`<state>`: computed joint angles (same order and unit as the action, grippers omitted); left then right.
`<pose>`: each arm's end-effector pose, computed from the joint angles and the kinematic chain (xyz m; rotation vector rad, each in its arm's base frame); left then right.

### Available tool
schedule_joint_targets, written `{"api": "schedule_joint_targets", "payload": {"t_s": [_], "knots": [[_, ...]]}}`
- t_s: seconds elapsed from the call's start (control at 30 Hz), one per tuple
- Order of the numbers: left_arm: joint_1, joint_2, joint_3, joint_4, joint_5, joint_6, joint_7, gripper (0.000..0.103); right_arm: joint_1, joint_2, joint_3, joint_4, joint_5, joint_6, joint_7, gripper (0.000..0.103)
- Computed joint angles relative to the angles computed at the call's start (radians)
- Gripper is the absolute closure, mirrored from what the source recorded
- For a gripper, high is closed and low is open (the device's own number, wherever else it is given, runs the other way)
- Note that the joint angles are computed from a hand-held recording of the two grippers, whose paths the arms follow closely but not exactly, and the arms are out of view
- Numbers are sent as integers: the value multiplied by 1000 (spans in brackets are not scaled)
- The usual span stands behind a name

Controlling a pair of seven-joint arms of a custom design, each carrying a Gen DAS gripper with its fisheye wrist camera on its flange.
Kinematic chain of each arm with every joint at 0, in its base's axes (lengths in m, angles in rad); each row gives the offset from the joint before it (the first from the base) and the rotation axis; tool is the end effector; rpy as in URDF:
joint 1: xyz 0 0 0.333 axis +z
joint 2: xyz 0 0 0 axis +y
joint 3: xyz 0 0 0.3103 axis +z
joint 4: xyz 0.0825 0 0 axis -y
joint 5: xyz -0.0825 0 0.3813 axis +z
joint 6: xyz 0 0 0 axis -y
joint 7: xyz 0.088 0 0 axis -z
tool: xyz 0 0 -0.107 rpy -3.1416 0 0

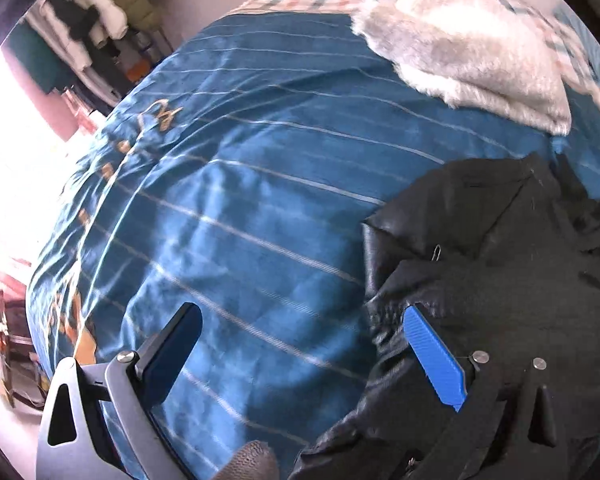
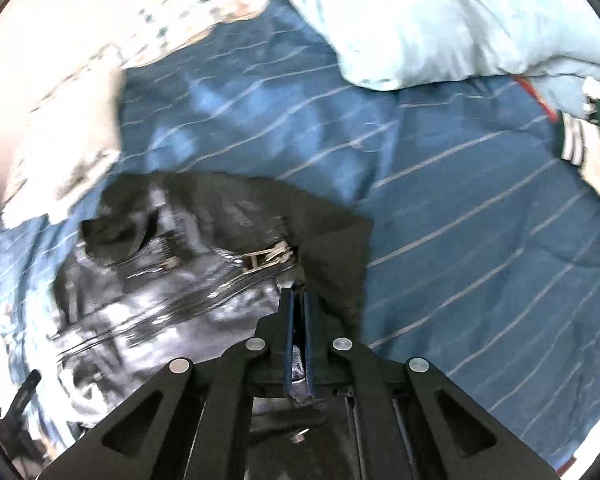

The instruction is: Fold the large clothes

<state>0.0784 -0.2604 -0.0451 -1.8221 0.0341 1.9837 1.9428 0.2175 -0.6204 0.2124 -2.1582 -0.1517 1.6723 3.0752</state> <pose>0.5043 0.0157 0.6784 -1.5811 2.2523 -0.2712 0.3335 0.1613 0.6310 -0.6894 2.8710 -0.3731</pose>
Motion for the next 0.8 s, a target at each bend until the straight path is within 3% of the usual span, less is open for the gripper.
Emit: {"api": "schedule_joint_targets", "payload": {"t_s": [0.1, 0.17, 0.23, 0.3, 0.37, 0.43, 0.57, 0.7, 0.8], "knots": [[-10, 37, -34, -32, 75, 22, -14, 0, 12, -61, -77, -105, 106, 31, -41, 99], [-16, 58, -41, -48, 105, 32, -13, 0, 9, -88, -123, -201, 211, 103, -55, 98], [-20, 67, -35, -33, 96, 26, -6, 0, -10, -134, -131, -250, 253, 153, -52, 94], [-22, 63, -24, -9, 74, 9, 23, 0, -29, -164, -129, -243, 266, 140, -50, 86], [-18, 41, -8, 10, 44, -12, 59, 0, -38, -176, -113, -190, 255, 69, -55, 59], [-11, 0, 5, 12, 30, -38, 100, 0, -31, -184, -100, -147, 262, 5, -67, 49], [1, -92, 21, -46, 43, -62, 186, 0, 34, -134, -97, -102, 362, -85, -134, 49], [10, -177, 1, -210, 120, -11, 225, 0, 84, -69, -96, -137, 451, -70, -224, 49], [7, -185, -3, -272, 129, 54, 211, 0, 69, -47, -63, -163, 411, -30, -204, 49]]}}
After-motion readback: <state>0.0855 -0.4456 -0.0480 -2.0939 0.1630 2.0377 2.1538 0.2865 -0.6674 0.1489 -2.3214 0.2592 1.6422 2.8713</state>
